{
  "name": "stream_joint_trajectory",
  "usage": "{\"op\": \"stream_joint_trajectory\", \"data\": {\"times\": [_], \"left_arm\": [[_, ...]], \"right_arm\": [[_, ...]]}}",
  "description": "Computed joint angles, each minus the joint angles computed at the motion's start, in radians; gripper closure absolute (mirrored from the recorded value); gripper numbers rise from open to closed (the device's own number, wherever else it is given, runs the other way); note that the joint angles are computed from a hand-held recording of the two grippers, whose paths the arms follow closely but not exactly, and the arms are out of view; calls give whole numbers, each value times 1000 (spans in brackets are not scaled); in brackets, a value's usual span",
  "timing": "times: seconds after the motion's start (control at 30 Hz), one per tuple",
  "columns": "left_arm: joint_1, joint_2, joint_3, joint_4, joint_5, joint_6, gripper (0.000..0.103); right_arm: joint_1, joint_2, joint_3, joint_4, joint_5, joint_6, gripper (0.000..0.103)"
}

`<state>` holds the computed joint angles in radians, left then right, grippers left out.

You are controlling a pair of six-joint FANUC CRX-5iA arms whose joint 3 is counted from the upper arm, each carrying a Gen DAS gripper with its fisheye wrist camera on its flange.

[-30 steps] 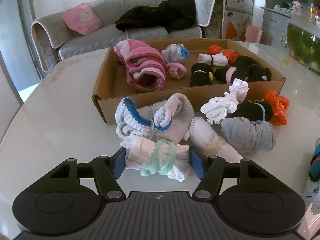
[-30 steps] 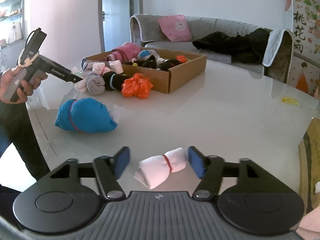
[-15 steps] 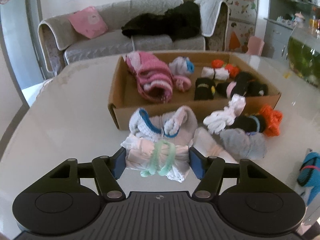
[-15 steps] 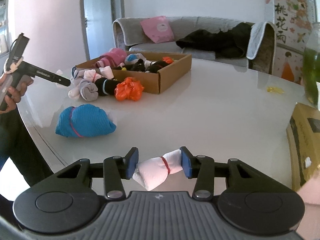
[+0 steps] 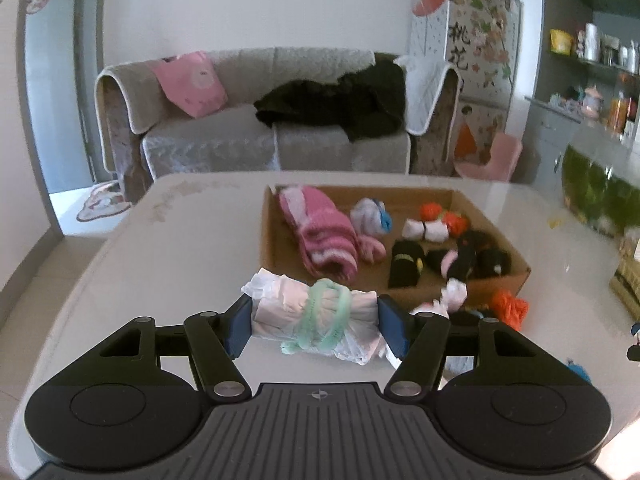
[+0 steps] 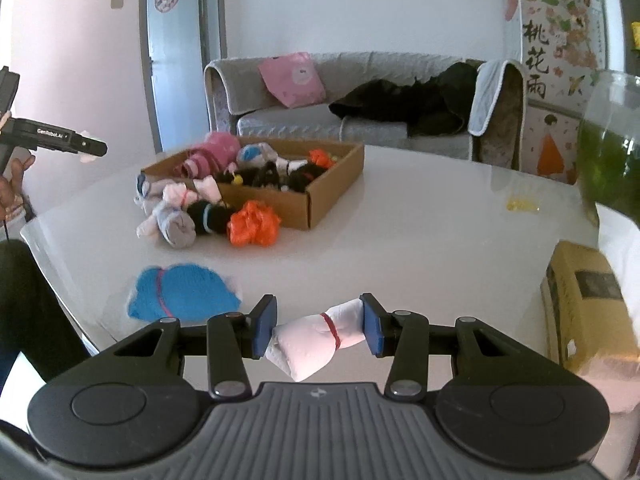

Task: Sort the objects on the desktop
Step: 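Carry both sock bundles into the box and open both grippers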

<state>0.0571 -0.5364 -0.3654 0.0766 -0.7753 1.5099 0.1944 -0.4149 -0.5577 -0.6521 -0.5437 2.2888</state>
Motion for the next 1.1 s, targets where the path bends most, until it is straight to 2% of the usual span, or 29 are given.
{"op": "stream_joint_trajectory", "data": {"times": [0.1,0.37,0.5,0.63,0.9,1.1], "left_arm": [[10,11,36,-10,-12,-3,33],[24,64,138,-1,-5,-27,33],[42,104,204,42,-4,-52,33],[45,168,291,67,-30,-44,33],[-10,314,447,35,-73,1,33],[-46,434,537,60,-88,8,33]], "right_arm": [[19,1,16,11,11,-26,61],[19,68,143,-71,3,-7,61],[27,106,220,-105,5,-26,61],[21,161,305,-150,-1,-24,61],[36,303,464,-174,-25,-98,61],[74,423,566,-126,-54,-219,61]]}}
